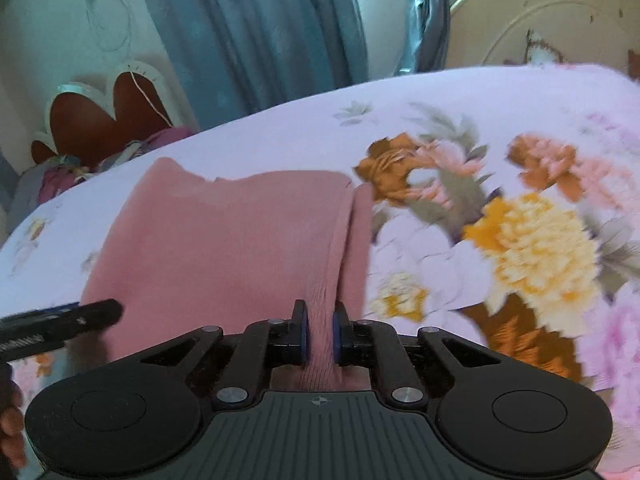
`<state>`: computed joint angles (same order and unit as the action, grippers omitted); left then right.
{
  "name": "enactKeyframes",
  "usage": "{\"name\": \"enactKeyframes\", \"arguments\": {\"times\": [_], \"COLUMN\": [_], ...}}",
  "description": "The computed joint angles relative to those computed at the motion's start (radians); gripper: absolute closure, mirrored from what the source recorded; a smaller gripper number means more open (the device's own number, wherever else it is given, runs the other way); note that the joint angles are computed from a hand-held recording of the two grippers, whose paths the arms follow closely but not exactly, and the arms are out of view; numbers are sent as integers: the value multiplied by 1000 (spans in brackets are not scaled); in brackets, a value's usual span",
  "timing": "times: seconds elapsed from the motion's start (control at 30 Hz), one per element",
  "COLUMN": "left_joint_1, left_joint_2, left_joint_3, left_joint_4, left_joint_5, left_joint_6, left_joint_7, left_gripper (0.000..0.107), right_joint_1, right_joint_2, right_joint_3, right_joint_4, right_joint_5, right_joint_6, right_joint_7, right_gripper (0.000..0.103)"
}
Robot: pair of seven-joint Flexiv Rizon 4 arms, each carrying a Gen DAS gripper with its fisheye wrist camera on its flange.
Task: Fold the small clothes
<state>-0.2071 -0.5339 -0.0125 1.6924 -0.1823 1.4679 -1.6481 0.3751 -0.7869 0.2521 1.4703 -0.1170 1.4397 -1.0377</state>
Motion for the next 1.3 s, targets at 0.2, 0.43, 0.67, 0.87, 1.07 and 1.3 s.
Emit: {"name": "enactKeyframes", "arguments": {"times": [0.2, 0.43, 0.67, 0.87, 1.07, 1.3], "left_joint_1": [-21, -27, -51, -65, -64, -56], "left_joint_2": [-20, -21, -22, -21, -13, -2], "left_joint_3": [28, 37, 71, 92, 94, 86], "left_joint_4": [-22, -32, -53, -71, -96, -127], "left_joint_5": [11, 28, 70, 106, 136, 172], "left_joint_6": [-24, -38, -67, -96, -148, -177], "left_joint_7": [-40, -57, -90, -124, -140, -144], "left_gripper": [43, 43, 43, 41, 40, 40], "right_joint_1": [15, 82, 59, 9, -1, 32], "right_joint_2": [29, 155, 161, 155, 189, 135], "right_joint_3": [-20, -116, -68, -12, -13, -77], "right_joint_4": [32, 197, 230, 250, 244, 131], "right_joint_5": [9, -51, -74, 11, 8, -44], "right_joint_6": [-7, 71, -41, -20, -5, 22], "right_joint_7": [13, 80, 79, 122, 95, 116], "right_gripper": [73, 68, 69, 81, 81, 53]}}
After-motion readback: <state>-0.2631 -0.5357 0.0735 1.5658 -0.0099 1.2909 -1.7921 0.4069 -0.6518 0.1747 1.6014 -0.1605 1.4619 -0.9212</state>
